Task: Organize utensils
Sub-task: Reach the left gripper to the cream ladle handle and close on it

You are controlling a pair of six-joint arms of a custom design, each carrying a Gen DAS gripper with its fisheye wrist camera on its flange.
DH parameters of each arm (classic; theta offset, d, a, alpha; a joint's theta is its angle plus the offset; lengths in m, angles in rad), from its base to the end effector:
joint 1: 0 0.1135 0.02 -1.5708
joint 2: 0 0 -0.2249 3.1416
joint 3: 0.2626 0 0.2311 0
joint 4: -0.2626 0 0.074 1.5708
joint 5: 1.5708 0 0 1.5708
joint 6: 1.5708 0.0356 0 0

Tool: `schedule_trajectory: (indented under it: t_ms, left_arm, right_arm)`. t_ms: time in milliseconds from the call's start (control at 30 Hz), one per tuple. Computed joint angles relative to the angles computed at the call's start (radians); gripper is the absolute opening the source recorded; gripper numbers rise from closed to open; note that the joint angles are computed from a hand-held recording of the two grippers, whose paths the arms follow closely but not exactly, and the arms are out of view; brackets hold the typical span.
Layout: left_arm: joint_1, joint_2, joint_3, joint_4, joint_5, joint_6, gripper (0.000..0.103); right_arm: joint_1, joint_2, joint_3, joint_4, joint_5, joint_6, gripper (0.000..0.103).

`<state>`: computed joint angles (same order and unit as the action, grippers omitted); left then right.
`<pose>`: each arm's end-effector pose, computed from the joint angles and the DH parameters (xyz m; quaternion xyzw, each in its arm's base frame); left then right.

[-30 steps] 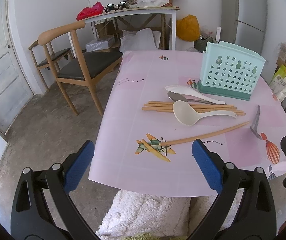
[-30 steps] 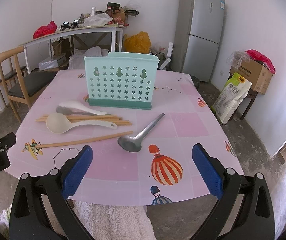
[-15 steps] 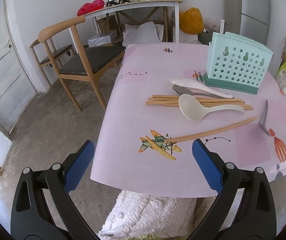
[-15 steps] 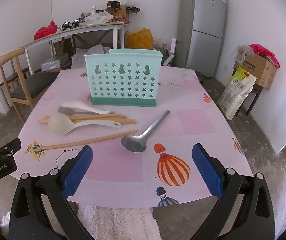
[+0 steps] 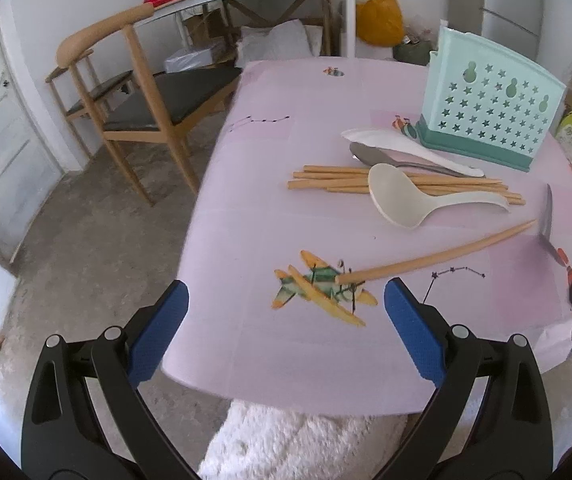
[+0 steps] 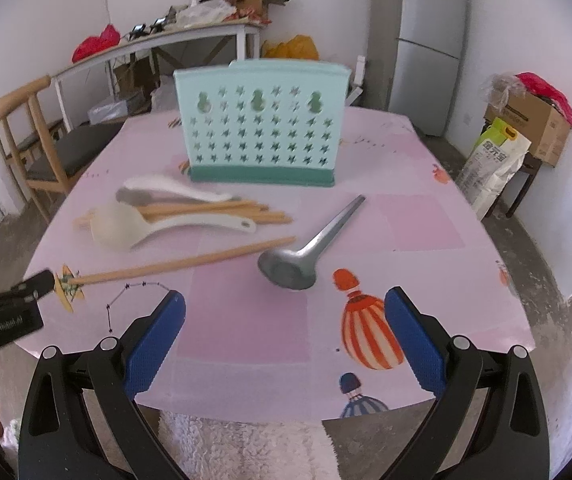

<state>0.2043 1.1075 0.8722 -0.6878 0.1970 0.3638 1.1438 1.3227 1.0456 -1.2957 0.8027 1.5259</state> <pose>0.2131 0.0370 0.2341 0.1064 0.9379 -0.0007 0.3301 0.1043 0.1675 0.2294 0.1744 0.9039 -0.0922 0.3796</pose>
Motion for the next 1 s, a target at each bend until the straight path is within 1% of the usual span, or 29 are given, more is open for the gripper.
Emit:
schedule_trajectory:
  t_ms: [67,100,167,200,300,467,567,667,700,733,800,833,867,933,967,1000]
  left_arm:
    - [0.021,0.039,0.015,0.002,0.068,0.024,0.095]
    - [0.047,0.066,0.031,-0.004,0.146,0.046,0.095]
    - [0.085,0.105,0.052,-0.016,0.259,0.069,0.095]
    - [0.098,0.140,0.076,-0.029,0.308,0.063,0.095]
    - [0.087,0.200,0.110,-0.030,0.365,0.028,0.095]
    - [0.042,0.267,0.145,0.005,0.374,0.002,0.095]
    - [0.010,0.307,0.165,0.038,0.360,-0.011,0.095]
    - [-0.005,0.349,0.200,0.031,0.347,-0.013,0.094]
    - [-0.014,0.361,0.211,0.031,0.342,-0.013,0.092]
    - [-0.024,0.369,0.219,0.033,0.337,-0.011,0.082]
    - [-0.034,0.392,0.242,0.016,0.332,0.001,0.074]
    - [-0.042,0.408,0.256,0.009,0.331,0.000,0.066]
    - [-0.044,0.422,0.266,0.001,0.333,0.003,0.062]
    - [-0.056,0.459,0.295,-0.017,0.334,-0.006,0.050]
    - [-0.062,0.483,0.315,-0.026,0.333,-0.017,0.047]
    - [-0.067,0.493,0.321,-0.027,0.330,-0.027,0.041]
  right_arm:
    - [-0.027,0.002,-0.024,0.064,-0.029,-0.058,0.097]
    - [-0.041,0.004,-0.041,0.104,-0.044,-0.089,0.097]
    - [-0.070,0.011,-0.069,0.175,-0.074,-0.147,0.097]
    - [-0.079,0.014,-0.076,0.196,-0.083,-0.167,0.097]
    - [-0.111,0.032,-0.096,0.263,-0.110,-0.234,0.097]
    - [-0.166,0.047,-0.134,0.378,-0.155,-0.335,0.097]
    - [-0.187,0.029,-0.161,0.434,-0.162,-0.370,0.097]
    - [-0.194,0.008,-0.189,0.473,-0.167,-0.385,0.097]
    - [-0.191,0.005,-0.192,0.475,-0.163,-0.384,0.097]
    - [-0.191,0.003,-0.197,0.478,-0.160,-0.387,0.097]
    - [-0.190,-0.003,-0.204,0.488,-0.158,-0.391,0.097]
    - [-0.192,-0.006,-0.207,0.491,-0.161,-0.394,0.097]
    - [-0.193,-0.007,-0.207,0.491,-0.162,-0.396,0.097]
    - [-0.194,-0.014,-0.214,0.494,-0.161,-0.401,0.097]
    - [-0.195,-0.016,-0.216,0.499,-0.161,-0.407,0.097]
    - [-0.194,-0.017,-0.217,0.499,-0.162,-0.408,0.097]
